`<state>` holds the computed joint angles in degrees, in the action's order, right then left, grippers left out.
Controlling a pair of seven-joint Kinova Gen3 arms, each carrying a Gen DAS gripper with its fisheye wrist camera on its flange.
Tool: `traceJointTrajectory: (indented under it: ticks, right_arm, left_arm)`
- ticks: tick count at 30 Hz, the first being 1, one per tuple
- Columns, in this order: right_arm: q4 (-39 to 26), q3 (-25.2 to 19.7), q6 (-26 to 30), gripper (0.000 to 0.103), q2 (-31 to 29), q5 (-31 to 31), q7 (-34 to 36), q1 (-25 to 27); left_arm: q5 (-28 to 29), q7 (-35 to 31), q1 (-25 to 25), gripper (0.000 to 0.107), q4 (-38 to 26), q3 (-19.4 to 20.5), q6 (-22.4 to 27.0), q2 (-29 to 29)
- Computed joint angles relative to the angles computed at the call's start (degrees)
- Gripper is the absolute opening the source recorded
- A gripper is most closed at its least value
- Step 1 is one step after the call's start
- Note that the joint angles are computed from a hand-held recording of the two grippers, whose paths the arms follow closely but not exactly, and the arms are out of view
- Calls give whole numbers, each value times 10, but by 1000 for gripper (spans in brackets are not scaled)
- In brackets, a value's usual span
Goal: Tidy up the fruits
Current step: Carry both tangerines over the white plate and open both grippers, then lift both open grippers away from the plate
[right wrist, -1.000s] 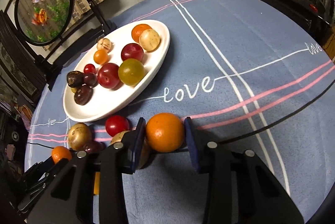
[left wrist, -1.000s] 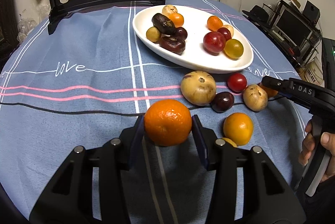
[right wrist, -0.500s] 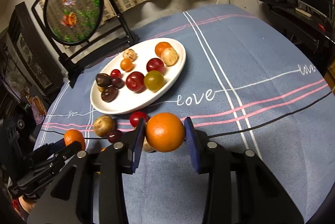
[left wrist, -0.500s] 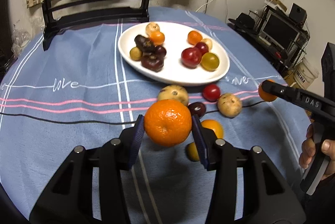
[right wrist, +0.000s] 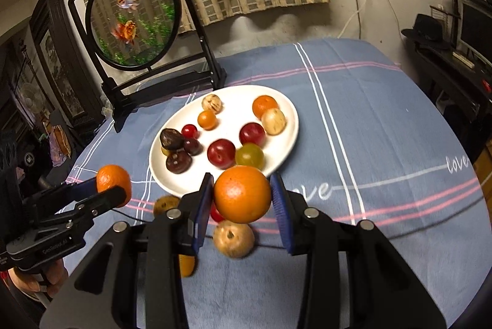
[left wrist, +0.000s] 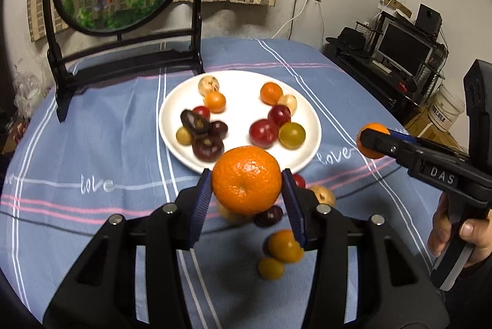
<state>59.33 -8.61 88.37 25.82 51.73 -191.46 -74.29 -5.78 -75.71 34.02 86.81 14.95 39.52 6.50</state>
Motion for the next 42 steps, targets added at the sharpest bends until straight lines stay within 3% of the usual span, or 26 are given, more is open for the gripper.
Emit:
traceJointTrajectory:
  ticks: [6,14,29,35,42]
  right_arm:
    - [-11,36,-34,38,5,-19,43,13]
    - [-43,61,-98,38,34,-68,106,75]
    - [-64,87,-174,40,68,-171,168,140]
    - [-51,102,-176,40,58,-156,147,118]
    - [-4,89,-164,40,16,-110,94,80]
  left_arm:
    - [-34,15,20,46,-59,-10,26,46]
    - [-25,14,44,47,-165,-30,73,136]
    - [-19,38,56,48,-231,-64,113,203]
    - [-61,66,80,67,-196,-82,76,171]
    - [-78,60,71,71,-130,-64,51,115]
